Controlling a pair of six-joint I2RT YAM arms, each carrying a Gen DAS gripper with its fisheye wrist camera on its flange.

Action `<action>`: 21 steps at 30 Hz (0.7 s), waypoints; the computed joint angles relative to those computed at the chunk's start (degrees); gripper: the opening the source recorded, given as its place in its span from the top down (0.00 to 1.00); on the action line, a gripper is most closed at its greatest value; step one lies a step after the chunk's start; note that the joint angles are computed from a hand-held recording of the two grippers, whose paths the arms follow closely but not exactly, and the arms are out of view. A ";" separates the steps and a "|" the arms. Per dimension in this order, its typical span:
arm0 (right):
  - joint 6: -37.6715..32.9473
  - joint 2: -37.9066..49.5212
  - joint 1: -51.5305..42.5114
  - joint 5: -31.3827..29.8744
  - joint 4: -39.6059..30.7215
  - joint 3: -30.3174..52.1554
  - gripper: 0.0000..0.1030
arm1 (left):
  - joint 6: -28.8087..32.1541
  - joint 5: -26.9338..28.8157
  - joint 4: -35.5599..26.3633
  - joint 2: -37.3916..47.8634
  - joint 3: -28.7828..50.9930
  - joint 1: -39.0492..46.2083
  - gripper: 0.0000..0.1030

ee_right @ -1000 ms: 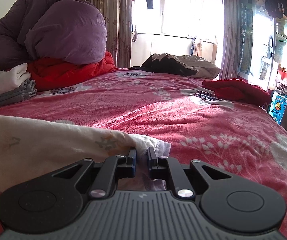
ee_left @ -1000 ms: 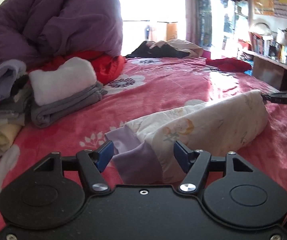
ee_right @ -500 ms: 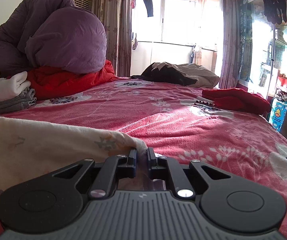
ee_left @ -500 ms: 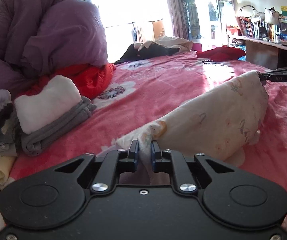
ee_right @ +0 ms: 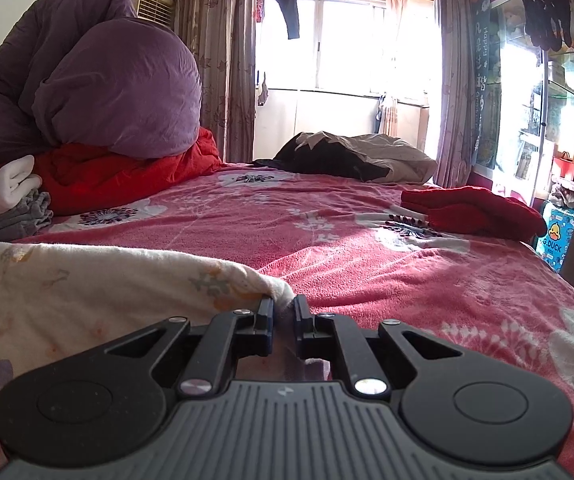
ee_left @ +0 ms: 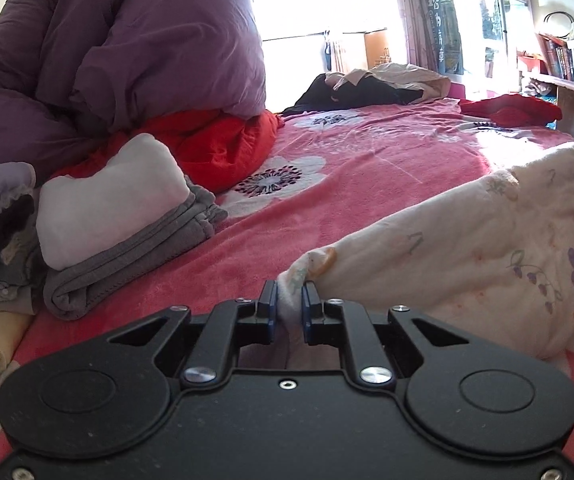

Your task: Fold clothes

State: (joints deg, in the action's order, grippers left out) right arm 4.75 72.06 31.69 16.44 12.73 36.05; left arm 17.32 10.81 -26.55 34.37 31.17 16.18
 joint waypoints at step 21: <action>20.60 -0.63 -15.58 -18.13 -4.53 -1.26 0.55 | 0.17 -23.45 12.75 11.77 -3.74 -17.61 0.89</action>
